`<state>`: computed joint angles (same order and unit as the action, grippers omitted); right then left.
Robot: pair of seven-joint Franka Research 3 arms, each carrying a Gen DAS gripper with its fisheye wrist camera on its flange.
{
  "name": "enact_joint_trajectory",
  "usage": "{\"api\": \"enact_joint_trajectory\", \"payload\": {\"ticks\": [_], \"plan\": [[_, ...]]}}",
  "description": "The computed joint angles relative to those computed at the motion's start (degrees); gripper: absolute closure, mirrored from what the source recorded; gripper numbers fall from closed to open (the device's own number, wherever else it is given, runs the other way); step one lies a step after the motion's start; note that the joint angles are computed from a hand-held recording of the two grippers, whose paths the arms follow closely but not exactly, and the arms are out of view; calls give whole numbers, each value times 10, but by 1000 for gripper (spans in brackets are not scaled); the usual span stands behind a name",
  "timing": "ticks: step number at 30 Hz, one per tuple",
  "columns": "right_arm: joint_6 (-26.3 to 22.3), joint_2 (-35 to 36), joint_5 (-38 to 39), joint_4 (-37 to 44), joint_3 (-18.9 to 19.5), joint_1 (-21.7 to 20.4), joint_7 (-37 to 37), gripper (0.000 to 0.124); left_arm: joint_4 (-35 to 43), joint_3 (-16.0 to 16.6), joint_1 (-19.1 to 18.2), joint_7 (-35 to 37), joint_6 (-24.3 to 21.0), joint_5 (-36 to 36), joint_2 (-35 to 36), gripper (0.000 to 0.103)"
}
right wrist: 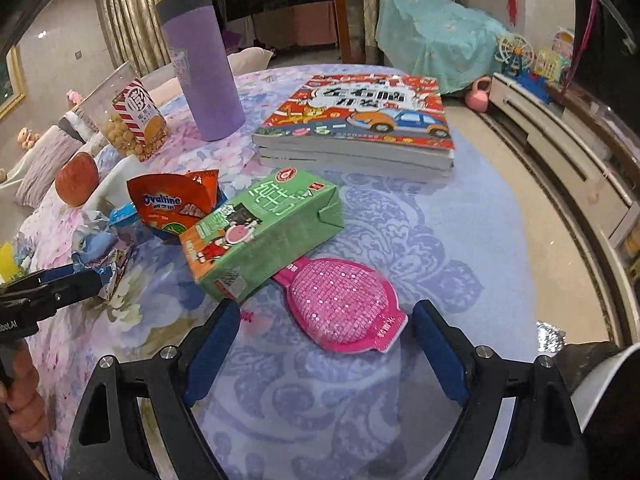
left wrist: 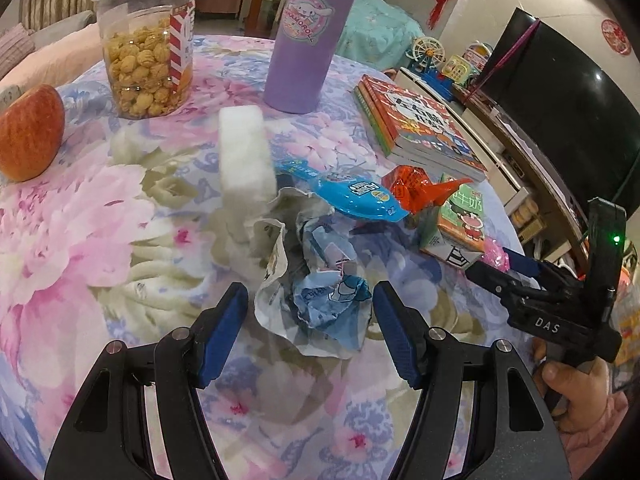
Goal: Collect trash
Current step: 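Grasp the crumpled white wrapper with the left tool while the right tool grasps the pink brush, then carry the white wrapper and pink brush over the trash bin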
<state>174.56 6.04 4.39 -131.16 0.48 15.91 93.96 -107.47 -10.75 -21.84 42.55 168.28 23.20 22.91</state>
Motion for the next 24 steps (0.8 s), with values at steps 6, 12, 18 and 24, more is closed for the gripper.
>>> {"api": "enact_joint_trajectory", "payload": {"ticks": [6,12,18,24], "plan": [[14,-11,34,-17,16,-11,-23,75,-11,-11,8,22,22,-4,-2,70],[36,-54,249,-63,60,-20,-169,81,-66,-33,23,47,57,-22,-37,76],[62,-120,386,-128,36,47,-239,82,-126,-94,62,105,84,-87,-74,77],[107,-174,422,-191,15,105,-223,82,-163,-132,74,151,97,-145,-100,77]]}}
